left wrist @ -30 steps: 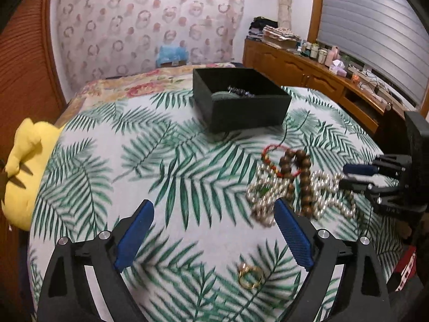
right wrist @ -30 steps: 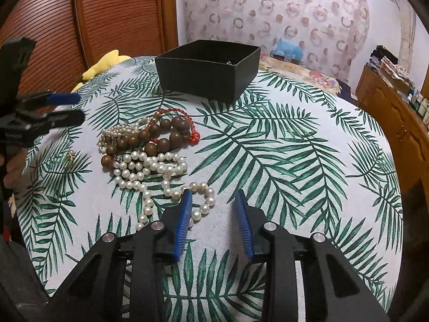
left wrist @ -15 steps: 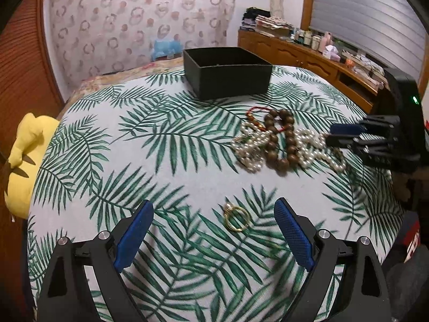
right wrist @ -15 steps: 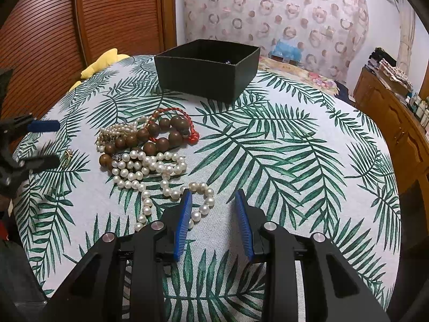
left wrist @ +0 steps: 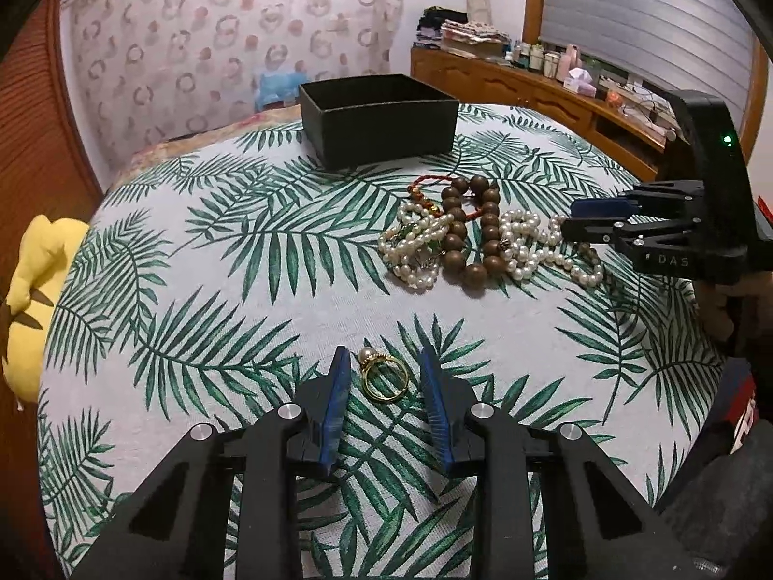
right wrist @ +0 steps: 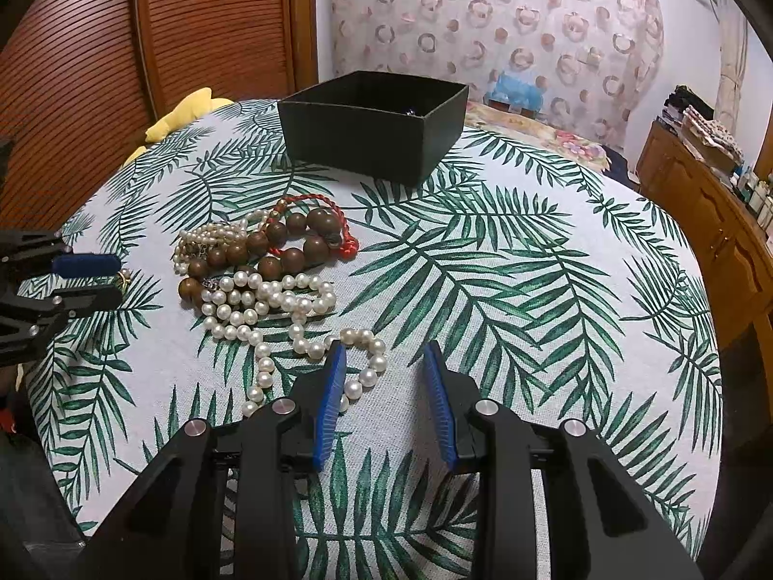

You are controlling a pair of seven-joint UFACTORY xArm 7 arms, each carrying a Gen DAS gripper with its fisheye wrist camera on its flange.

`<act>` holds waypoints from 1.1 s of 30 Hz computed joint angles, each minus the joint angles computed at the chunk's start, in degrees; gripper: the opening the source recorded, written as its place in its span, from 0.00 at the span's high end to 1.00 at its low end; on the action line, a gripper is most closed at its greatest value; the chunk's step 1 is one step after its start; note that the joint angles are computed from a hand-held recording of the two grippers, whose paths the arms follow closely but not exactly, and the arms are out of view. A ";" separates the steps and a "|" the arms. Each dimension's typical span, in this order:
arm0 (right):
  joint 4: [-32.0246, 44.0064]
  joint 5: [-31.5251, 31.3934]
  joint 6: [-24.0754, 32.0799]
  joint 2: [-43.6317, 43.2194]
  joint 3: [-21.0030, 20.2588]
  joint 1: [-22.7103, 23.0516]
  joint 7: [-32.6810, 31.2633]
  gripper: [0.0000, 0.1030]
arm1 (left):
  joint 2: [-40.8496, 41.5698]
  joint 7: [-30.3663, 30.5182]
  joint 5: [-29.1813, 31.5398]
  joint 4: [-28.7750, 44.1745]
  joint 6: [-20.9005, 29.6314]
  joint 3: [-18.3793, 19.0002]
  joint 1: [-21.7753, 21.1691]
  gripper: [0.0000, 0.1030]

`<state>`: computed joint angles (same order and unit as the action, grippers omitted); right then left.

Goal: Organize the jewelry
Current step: 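Grasp the gold ring on the cloth with the left tool, then carry the gold ring to the box with the left tool while the right tool lifts pearls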

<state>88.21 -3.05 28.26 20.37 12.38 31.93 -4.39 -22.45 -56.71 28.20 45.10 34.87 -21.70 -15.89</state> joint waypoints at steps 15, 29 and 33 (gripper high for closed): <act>-0.07 0.09 -0.08 -0.02 -0.01 -0.02 -0.08 0.66 | -2.29 -4.97 2.59 -1.27 -1.98 -0.99 2.32 0.81; 1.06 1.02 1.71 0.29 0.45 -0.30 -1.77 0.92 | -3.80 -5.90 4.58 0.30 -2.51 -2.74 4.73 0.81; 0.79 0.36 1.21 -0.82 -0.05 -0.19 -1.50 0.92 | -3.36 -5.69 5.12 1.09 -2.61 -2.78 5.06 0.81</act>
<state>89.01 -2.69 29.47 19.55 12.33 31.75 -5.89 -25.82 -62.40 33.32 46.19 32.26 -24.48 -10.84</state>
